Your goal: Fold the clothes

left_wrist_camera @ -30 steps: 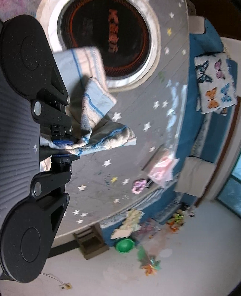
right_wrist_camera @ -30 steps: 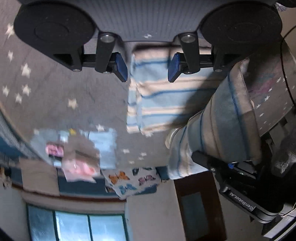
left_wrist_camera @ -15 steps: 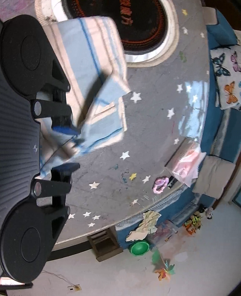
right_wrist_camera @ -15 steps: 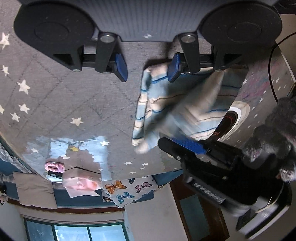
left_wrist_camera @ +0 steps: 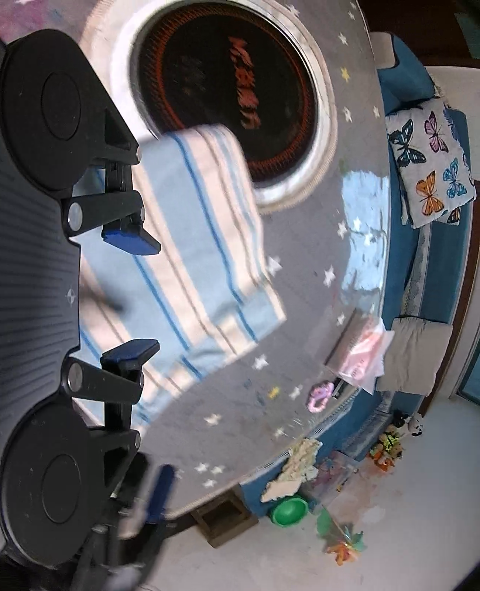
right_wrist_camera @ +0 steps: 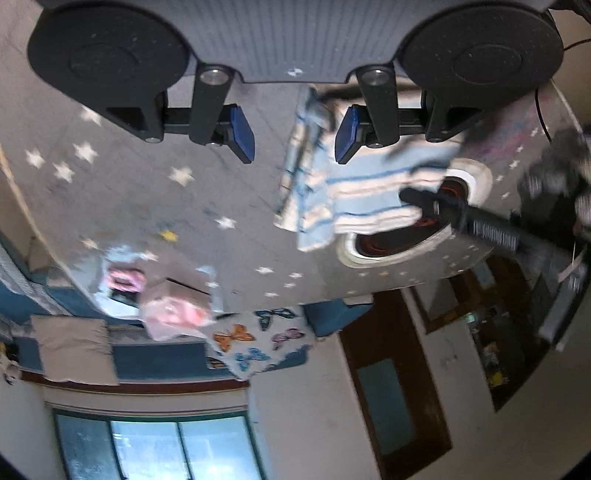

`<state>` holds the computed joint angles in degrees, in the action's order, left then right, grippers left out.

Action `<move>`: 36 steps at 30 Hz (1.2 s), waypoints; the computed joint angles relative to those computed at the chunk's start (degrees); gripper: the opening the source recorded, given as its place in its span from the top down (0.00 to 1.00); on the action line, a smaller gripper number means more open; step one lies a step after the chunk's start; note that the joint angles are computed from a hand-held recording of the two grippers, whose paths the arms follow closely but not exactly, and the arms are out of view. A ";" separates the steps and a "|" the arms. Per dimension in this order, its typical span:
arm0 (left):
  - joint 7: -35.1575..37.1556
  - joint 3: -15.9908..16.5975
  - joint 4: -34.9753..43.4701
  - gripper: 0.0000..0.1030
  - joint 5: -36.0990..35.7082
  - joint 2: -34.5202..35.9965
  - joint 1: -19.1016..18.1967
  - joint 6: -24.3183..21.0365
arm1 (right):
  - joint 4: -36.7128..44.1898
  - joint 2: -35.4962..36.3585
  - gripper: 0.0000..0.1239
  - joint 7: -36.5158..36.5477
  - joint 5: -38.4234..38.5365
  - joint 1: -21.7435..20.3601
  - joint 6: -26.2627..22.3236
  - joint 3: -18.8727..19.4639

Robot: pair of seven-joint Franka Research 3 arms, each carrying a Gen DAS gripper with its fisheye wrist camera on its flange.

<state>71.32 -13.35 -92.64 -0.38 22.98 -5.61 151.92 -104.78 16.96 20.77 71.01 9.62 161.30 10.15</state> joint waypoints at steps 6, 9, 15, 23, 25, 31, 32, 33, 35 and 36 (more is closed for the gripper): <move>-2.52 2.12 -10.57 0.36 4.46 -5.09 -0.78 5.08 | 8.54 6.54 0.61 3.07 -6.55 1.35 -3.31 0.88; -4.42 2.63 -13.97 0.36 5.66 -6.63 -0.64 7.18 | 13.86 10.62 0.61 5.89 -11.45 1.99 -4.00 1.64; -7.74 3.50 -16.28 0.36 8.15 -7.58 -0.44 8.21 | 25.13 19.23 0.69 14.23 -22.74 3.78 -6.48 1.86; -5.96 2.82 -16.45 0.36 7.88 -7.46 0.83 8.05 | 32.07 25.98 0.88 26.61 -34.82 4.48 -6.76 0.51; -5.93 2.94 -15.89 0.35 7.89 -7.24 0.99 8.46 | 31.43 25.20 0.87 27.44 -35.97 4.01 -6.06 1.01; -10.77 6.02 -9.77 0.31 13.57 -3.55 -0.85 8.03 | 36.70 28.06 0.87 27.59 -39.33 3.94 -7.60 1.96; -11.98 6.75 -7.95 0.31 14.93 -2.36 -1.33 7.46 | 37.55 28.65 0.87 27.97 -39.95 4.19 -7.84 1.73; -12.48 6.95 -6.24 0.31 15.54 -1.20 -1.32 7.04 | 39.44 29.77 0.87 29.73 -41.30 5.01 -9.00 0.61; -13.97 7.73 -2.82 0.31 17.06 1.05 -1.72 5.79 | 41.26 31.10 0.87 31.82 -42.52 5.35 -9.93 0.02; -14.80 8.37 -0.86 0.31 18.20 2.38 -2.09 4.99 | 41.41 31.23 0.87 31.93 -42.60 5.07 -10.02 0.38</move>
<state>56.52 -4.98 -93.49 17.82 25.36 -7.70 156.91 -63.37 48.19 52.69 28.41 14.69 151.29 10.53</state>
